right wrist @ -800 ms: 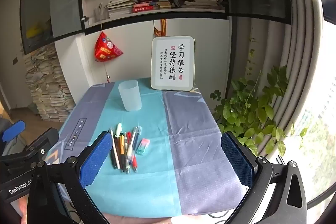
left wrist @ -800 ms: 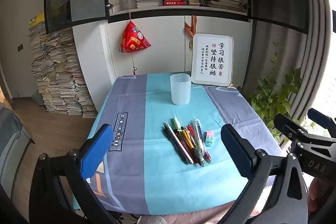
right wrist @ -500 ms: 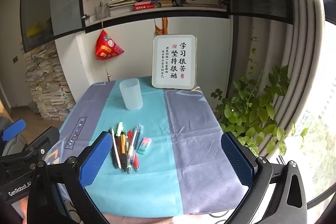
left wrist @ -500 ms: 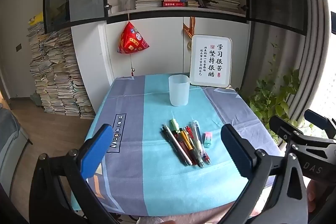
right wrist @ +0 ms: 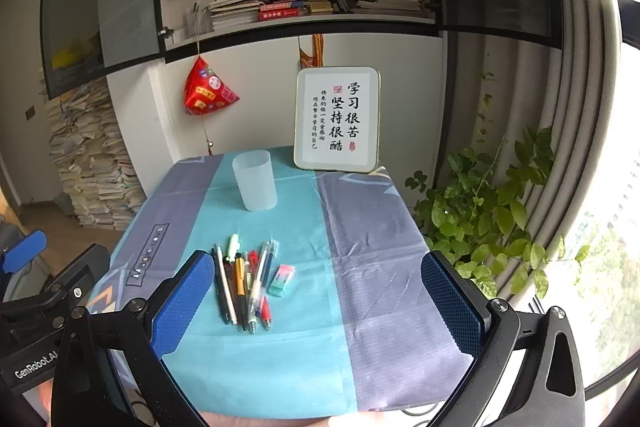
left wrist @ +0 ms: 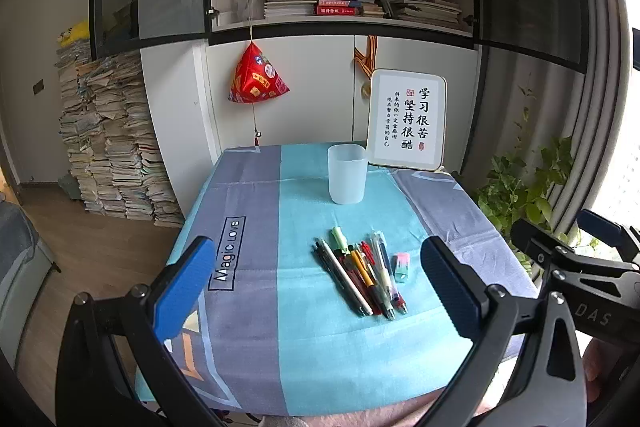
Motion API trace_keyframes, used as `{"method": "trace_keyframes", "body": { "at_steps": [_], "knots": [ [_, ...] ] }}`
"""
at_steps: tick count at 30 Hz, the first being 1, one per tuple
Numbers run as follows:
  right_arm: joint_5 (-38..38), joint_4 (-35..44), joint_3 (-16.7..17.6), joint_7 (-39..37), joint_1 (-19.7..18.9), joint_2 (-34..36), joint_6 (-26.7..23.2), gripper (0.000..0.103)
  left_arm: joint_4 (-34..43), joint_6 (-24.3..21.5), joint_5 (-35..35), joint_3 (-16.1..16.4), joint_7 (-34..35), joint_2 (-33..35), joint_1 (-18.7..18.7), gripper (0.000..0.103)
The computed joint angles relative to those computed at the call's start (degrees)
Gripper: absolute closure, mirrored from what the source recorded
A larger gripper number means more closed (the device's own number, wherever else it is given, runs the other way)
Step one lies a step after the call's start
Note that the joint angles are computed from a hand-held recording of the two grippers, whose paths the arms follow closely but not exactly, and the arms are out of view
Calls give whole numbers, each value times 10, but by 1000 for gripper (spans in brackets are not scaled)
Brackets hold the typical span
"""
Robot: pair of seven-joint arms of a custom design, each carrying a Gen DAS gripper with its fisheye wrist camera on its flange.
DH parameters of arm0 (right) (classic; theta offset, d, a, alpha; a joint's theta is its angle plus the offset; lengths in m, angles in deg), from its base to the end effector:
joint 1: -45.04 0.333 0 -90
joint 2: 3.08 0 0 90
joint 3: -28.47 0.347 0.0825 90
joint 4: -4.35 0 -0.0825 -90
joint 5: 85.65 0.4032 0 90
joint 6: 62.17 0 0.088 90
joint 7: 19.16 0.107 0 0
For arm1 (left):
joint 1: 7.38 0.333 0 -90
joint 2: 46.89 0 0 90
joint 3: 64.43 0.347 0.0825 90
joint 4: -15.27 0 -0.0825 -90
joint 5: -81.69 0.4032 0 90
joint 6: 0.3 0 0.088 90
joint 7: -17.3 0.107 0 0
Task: Organize stationery
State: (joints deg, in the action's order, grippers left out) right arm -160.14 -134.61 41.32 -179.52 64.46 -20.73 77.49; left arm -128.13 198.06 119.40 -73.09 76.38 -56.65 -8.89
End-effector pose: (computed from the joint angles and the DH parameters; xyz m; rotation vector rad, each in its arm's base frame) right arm 0.4044 0.2583 0.4735 -1.2605 1.9133 -1.0285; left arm 0.4683 -0.1597 0.4838 -1.2715 1.9137 -1.1212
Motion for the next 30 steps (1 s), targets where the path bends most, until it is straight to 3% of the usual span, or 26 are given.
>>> {"method": "trace_keyframes", "body": {
  "at_steps": [16, 23, 27, 30],
  "knots": [
    [4, 18, -5, -16, 1, 23, -1, 0, 21, 5, 33, 18, -34, 26, -11, 1],
    [4, 27, -20, -19, -7, 37, 25, 0, 62, -11, 111, 39, -99, 55, -27, 1],
    [3, 38, -26, -23, -12, 56, 40, 0, 78, -21, 125, 33, -109, 69, -21, 2],
    [7, 45, -31, -31, -14, 67, 47, 0, 95, -23, 170, 40, -154, 79, -21, 2]
  ]
}}
